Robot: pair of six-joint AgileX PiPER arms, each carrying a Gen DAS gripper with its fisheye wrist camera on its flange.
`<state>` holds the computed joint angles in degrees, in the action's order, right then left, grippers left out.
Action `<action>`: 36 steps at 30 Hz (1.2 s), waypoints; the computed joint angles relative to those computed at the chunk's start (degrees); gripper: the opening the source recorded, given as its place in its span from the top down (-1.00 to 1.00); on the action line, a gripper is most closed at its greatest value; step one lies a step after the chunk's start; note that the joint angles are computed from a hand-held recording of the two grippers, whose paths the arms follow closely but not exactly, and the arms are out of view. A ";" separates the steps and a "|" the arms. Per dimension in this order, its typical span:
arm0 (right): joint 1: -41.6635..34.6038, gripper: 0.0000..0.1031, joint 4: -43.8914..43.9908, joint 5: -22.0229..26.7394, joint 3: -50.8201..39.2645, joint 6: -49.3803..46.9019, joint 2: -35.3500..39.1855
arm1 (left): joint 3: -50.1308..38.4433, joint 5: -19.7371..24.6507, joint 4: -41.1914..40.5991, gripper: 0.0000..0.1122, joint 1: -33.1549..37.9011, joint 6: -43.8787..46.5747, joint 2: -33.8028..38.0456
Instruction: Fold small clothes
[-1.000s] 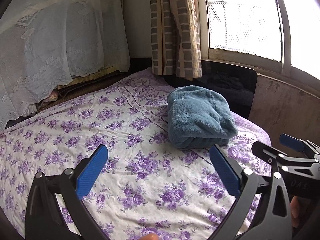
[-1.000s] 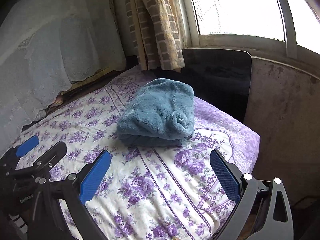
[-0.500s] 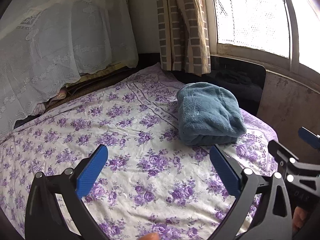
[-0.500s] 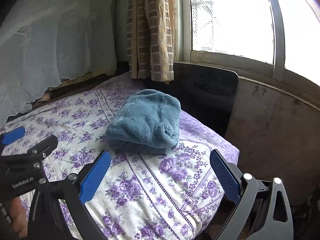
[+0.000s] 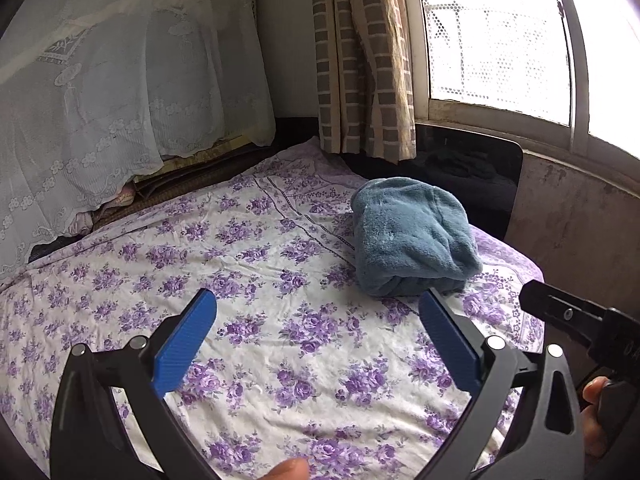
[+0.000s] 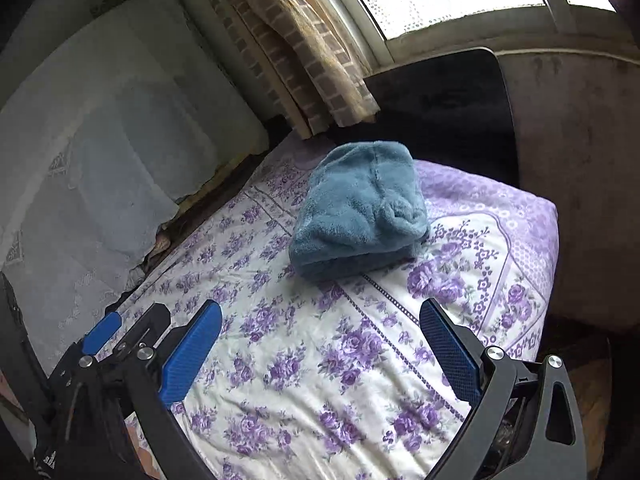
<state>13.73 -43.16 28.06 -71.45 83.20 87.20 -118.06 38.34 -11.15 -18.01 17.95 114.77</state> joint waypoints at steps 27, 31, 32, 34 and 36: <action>11.39 -0.93 -12.20 31.86 -16.76 -9.34 10.74 | 3.43 -1.98 -2.77 -0.76 1.10 1.88 -2.26; 11.38 -0.93 -11.65 31.90 -16.76 -9.31 10.57 | 3.37 -1.90 -2.94 -0.76 1.10 1.98 -2.25; 11.29 -0.93 -11.56 31.86 -16.68 -9.23 10.46 | 3.35 -1.93 -2.90 -0.76 1.09 1.93 -2.24; 11.08 -0.93 -11.35 31.88 -16.51 -8.73 10.23 | 3.34 -1.94 -2.59 -0.76 0.99 1.73 -2.24; 10.35 -0.93 -10.90 30.72 -15.66 -7.60 9.42 | 3.42 -1.89 -2.28 -0.76 0.96 2.07 -2.28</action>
<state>24.08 -54.06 58.78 -87.11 75.60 96.62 -114.64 36.45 -13.43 -17.04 20.02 112.49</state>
